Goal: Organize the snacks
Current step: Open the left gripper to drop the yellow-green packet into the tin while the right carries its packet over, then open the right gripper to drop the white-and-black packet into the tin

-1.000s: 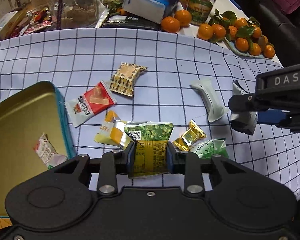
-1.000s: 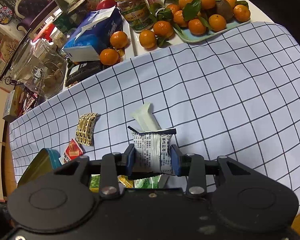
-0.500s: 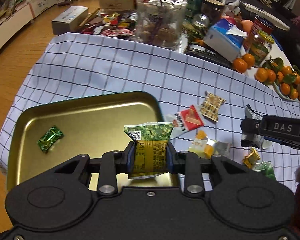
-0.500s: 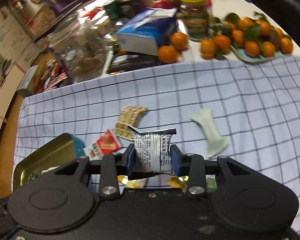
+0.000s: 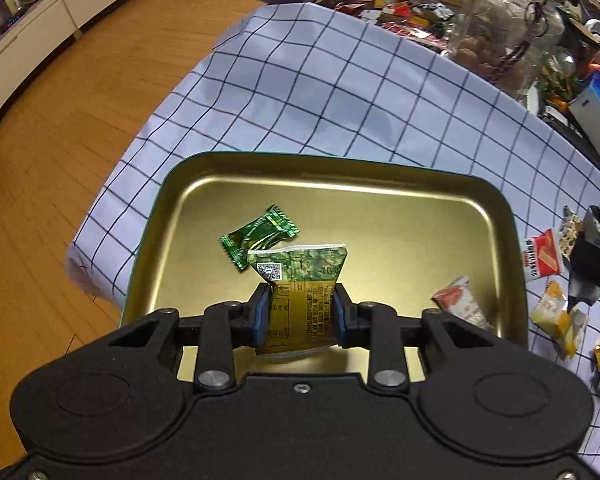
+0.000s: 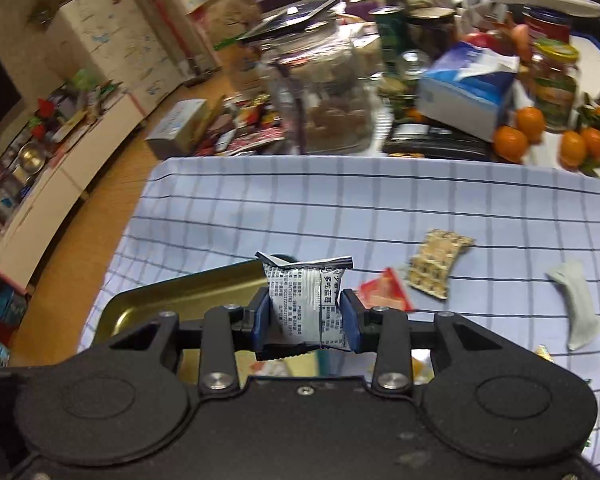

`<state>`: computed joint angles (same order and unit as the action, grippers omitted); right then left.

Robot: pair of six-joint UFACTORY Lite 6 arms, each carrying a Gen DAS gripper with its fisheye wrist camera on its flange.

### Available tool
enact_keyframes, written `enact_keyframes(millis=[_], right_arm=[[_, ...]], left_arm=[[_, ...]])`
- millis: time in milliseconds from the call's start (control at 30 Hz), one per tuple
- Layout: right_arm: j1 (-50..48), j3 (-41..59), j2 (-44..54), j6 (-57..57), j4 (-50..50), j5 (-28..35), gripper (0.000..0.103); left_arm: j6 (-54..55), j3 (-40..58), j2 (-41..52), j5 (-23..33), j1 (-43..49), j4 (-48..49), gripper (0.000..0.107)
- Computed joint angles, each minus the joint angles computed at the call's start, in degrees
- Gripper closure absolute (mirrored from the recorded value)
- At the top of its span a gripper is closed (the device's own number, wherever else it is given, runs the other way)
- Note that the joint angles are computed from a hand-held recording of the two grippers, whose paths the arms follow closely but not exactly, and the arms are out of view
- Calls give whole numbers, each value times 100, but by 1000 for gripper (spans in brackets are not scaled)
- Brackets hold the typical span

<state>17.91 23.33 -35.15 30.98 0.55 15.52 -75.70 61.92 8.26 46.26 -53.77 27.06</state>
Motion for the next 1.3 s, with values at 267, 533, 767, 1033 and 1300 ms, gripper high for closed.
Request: enact_keyframes(millis=[267, 533, 767, 1033, 1300], right_arm=[[1309, 155, 223, 1372, -1270, -18, 64], [1695, 202, 345, 1835, -1712, -8, 64], [1721, 174, 315, 1893, -1744, 26, 64], [1926, 155, 415, 1910, -1787, -111, 62], [2219, 248, 547, 3016, -2891, 51, 51]], left_arm=[[433, -163, -36, 1, 489, -580, 67], [518, -50, 13, 122, 318, -409, 66], [545, -67, -57, 159, 296, -398, 63], [474, -58, -51, 255, 228, -338, 63], [450, -44, -56, 276, 150, -266, 63]])
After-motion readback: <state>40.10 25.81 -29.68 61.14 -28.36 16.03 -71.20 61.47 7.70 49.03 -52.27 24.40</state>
